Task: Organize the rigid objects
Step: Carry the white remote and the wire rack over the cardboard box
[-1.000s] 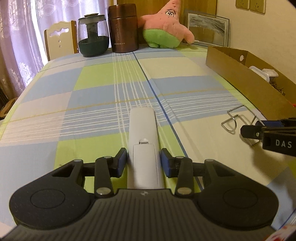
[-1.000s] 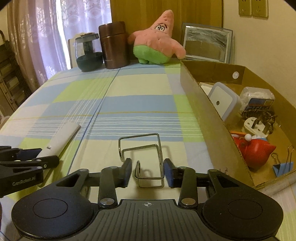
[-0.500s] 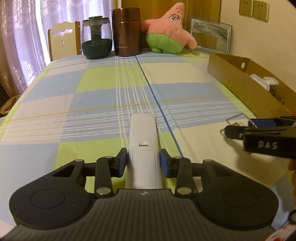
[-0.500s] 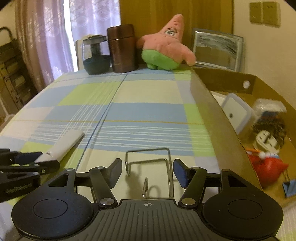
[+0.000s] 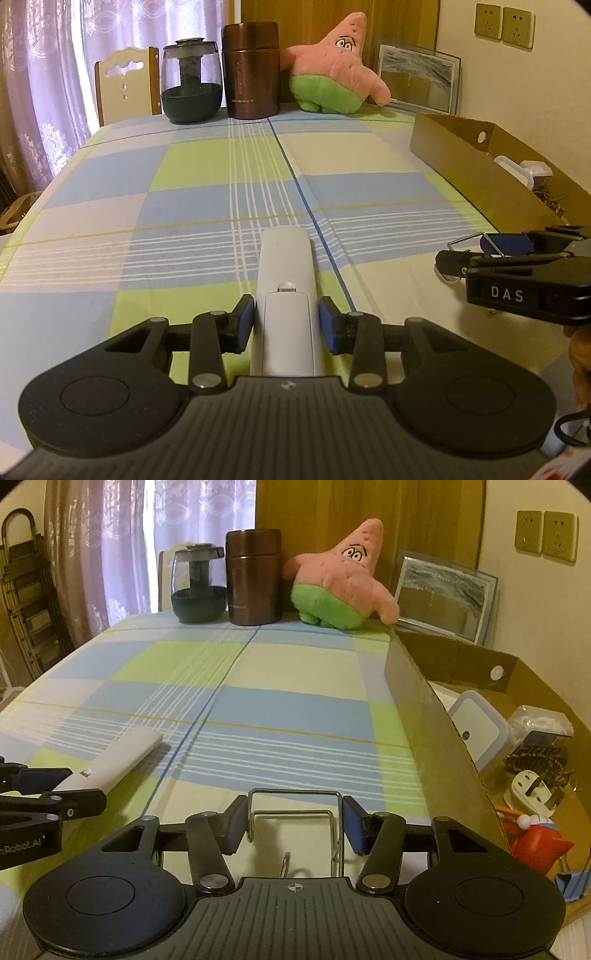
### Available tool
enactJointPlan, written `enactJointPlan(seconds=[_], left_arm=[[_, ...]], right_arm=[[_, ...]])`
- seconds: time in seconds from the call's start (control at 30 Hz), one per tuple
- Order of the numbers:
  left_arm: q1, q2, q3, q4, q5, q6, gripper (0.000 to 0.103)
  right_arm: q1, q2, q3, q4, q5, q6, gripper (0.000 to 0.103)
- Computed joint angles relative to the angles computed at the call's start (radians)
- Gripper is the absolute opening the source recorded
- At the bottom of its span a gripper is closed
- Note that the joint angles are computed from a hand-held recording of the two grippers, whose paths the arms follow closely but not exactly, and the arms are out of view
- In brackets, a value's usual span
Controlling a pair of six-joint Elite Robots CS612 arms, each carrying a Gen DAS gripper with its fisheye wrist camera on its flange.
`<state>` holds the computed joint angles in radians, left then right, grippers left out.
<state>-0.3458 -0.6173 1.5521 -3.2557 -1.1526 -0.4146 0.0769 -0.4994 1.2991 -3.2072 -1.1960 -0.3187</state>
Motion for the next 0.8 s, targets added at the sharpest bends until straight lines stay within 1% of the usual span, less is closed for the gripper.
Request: enactJointPlan(seconds=[0.3,0.43,0.8], left_arm=[[-0.004,-0.01,0.006,-0.018,-0.003,0.017,0.033],[-0.009,-0.021,0.013,-0.015,-0.007,0.008,0.032],[-0.044,-0.074,0.07,-0.025,0.015,-0.032,0.032]], right_arm=[[-0.003,-0.021,0.022,-0.037,0.022,0.024,0.05],[-0.008,-0.037,0.046,-0.043,0.022,0.041,0.05],[-0.028,-0.105,0.14,-0.091,0.044,0.077,0.05]])
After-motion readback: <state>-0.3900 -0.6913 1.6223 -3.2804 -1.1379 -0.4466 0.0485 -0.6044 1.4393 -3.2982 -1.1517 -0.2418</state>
